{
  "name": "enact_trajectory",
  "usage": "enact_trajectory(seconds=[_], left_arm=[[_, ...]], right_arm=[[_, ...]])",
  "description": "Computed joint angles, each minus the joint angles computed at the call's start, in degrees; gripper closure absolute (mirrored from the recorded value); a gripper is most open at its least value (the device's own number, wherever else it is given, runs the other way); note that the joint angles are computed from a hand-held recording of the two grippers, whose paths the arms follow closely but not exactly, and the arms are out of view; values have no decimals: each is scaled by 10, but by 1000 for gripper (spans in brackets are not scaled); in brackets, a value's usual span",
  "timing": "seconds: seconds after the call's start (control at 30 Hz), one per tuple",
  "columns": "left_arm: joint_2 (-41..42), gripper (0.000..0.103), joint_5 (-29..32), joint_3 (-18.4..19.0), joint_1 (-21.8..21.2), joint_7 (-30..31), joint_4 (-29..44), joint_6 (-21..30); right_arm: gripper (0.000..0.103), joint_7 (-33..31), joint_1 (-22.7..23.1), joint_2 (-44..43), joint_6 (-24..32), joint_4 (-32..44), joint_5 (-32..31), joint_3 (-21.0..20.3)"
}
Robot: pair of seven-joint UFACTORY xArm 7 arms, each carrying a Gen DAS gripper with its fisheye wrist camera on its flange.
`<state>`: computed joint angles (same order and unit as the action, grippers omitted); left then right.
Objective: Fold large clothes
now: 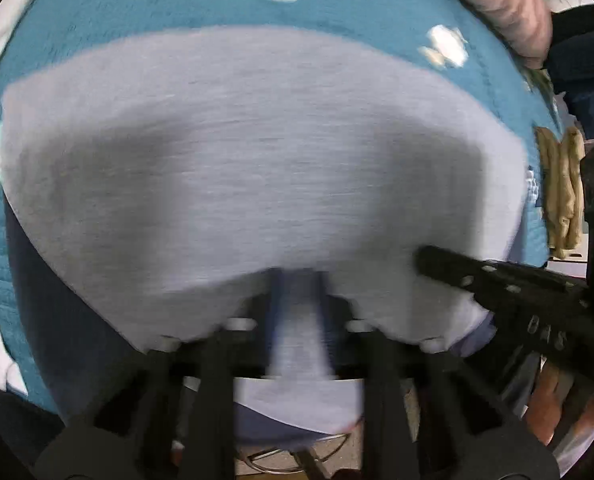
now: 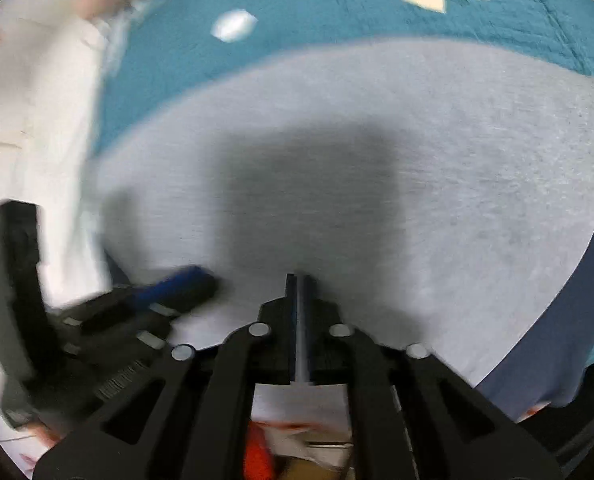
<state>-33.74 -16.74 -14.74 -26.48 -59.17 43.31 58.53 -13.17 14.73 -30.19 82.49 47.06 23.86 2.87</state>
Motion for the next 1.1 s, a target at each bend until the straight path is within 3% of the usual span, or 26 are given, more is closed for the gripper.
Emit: enact_trajectory(seconds=[0.07, 0.17, 0.27, 0.33, 0.4, 0.43, 0.5, 0.6, 0.73, 0.83, 0.97, 1.1], left_arm=[[-64, 100, -25, 18, -3, -8, -46, 1], [-131, 100, 2, 20, 16, -33, -62, 82], [-215, 100, -27, 33, 20, -46, -112, 82], [-218, 100, -26, 29, 29, -50, -105, 95], [-193, 100, 1, 21, 43, -52, -65, 151], [-165, 100, 27, 15, 48, -55, -33, 187], [-154, 100, 34, 13, 61, -38, -9, 196], [-107, 99, 55, 15, 78, -4, 39, 170], [-15, 99, 56, 21, 90, 33, 79, 98], [38, 99, 75, 23, 98, 46, 89, 88], [-22, 97, 42, 49, 90, 57, 9, 40], [-99, 100, 39, 69, 115, 56, -32, 86]], right_arm=[[103, -21, -5, 9, 32, 10, 12, -43], [103, -48, -57, 18, 28, 31, -34, -61], [103, -61, -100, 34, 20, 43, -72, -78], [103, -61, -121, 60, 41, 69, -69, -102], [103, -55, -156, 48, 12, 73, -109, -74], [103, -40, -150, 45, 12, 75, -107, -75], [101, -23, -149, 53, 47, 103, -61, -86], [101, -25, -128, 46, 28, 122, -37, -60], [101, 5, -67, 80, 13, 143, 47, -20], [101, 14, -30, 100, -19, 140, 62, 11], [103, 8, -11, 126, -32, 129, 18, 22], [103, -24, -18, 142, -10, 138, 56, -17]])
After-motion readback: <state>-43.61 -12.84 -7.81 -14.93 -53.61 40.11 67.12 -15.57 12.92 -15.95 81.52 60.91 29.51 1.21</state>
